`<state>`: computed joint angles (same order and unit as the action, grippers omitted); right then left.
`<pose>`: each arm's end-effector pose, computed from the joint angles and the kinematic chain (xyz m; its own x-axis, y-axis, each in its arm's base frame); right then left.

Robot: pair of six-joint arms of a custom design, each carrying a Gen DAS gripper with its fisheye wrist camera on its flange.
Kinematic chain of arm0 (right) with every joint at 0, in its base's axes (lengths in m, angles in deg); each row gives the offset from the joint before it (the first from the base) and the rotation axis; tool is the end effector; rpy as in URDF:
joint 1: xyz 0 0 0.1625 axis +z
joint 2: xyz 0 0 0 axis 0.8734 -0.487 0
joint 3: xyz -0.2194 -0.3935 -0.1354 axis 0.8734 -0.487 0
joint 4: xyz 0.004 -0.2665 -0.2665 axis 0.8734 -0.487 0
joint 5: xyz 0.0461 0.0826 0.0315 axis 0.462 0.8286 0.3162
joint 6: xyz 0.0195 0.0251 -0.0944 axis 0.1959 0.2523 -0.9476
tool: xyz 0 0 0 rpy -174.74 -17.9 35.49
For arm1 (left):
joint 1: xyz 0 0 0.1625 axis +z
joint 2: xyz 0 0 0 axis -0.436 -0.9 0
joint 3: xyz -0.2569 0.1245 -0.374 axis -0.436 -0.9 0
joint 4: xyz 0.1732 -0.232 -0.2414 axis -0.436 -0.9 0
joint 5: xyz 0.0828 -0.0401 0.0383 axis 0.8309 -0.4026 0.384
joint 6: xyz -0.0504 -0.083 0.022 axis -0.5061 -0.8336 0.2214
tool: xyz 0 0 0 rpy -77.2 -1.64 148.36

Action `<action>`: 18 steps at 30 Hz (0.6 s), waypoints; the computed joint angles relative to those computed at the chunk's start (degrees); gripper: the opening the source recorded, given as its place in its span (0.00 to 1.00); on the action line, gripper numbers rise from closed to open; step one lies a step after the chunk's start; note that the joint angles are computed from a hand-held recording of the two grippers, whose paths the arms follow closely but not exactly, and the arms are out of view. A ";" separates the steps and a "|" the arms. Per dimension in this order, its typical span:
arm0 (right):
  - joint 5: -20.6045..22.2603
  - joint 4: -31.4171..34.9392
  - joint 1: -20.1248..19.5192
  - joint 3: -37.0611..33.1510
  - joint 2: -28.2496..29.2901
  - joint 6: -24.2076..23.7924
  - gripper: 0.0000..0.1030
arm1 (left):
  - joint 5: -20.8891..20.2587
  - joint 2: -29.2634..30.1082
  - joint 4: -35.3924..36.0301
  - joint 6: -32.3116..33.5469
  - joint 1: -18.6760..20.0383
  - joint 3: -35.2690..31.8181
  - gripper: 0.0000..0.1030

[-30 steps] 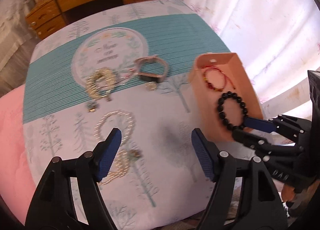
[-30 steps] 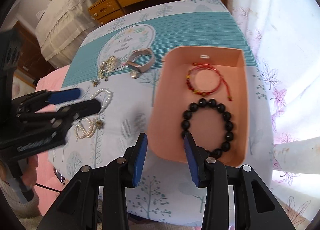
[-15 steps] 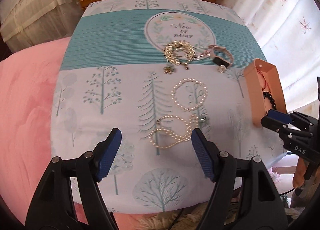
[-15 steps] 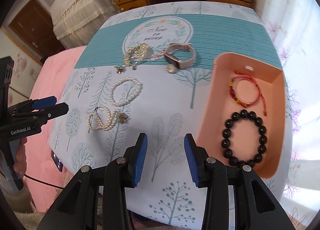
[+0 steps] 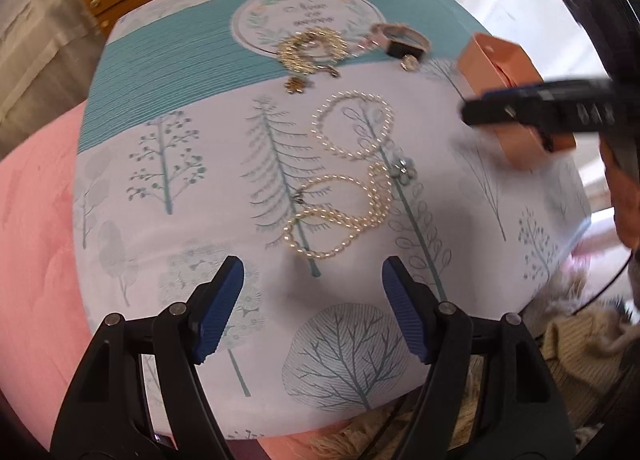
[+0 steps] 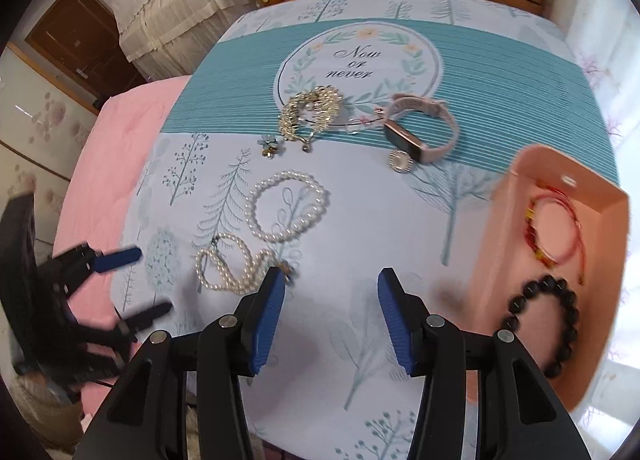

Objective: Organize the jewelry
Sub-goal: 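Withdraw both tools from the box toward the pearl jewelry, then grasp the round pearl bracelet with the right tool while the left tool grasps the long pearl strand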

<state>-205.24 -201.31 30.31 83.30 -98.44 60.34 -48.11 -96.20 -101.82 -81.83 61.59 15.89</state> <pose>0.0964 -0.4803 0.3783 -0.8796 0.0344 0.4745 -0.1052 0.9587 -0.2644 -0.3805 -0.4956 0.0755 -0.5850 0.6208 -0.5219 0.6185 0.7577 0.2081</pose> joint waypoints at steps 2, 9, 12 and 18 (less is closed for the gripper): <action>0.99 1.41 -0.42 -1.73 2.09 0.88 0.48 | 0.31 0.98 -0.83 3.51 -0.17 0.02 0.68; -1.00 2.22 -1.63 -6.31 8.81 5.09 0.48 | 0.34 4.09 -2.60 14.90 -0.42 -1.85 0.68; -4.42 0.55 -1.19 -7.48 11.59 4.80 0.48 | -0.17 5.10 -2.26 17.78 -0.44 -2.91 0.68; -14.73 -7.46 1.85 -6.79 17.06 -3.31 0.40 | -3.27 5.57 -2.01 21.41 -0.01 -3.74 0.68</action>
<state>-219.97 -208.77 32.16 76.51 -81.39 57.03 -51.38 -90.63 -103.83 -60.42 61.58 12.14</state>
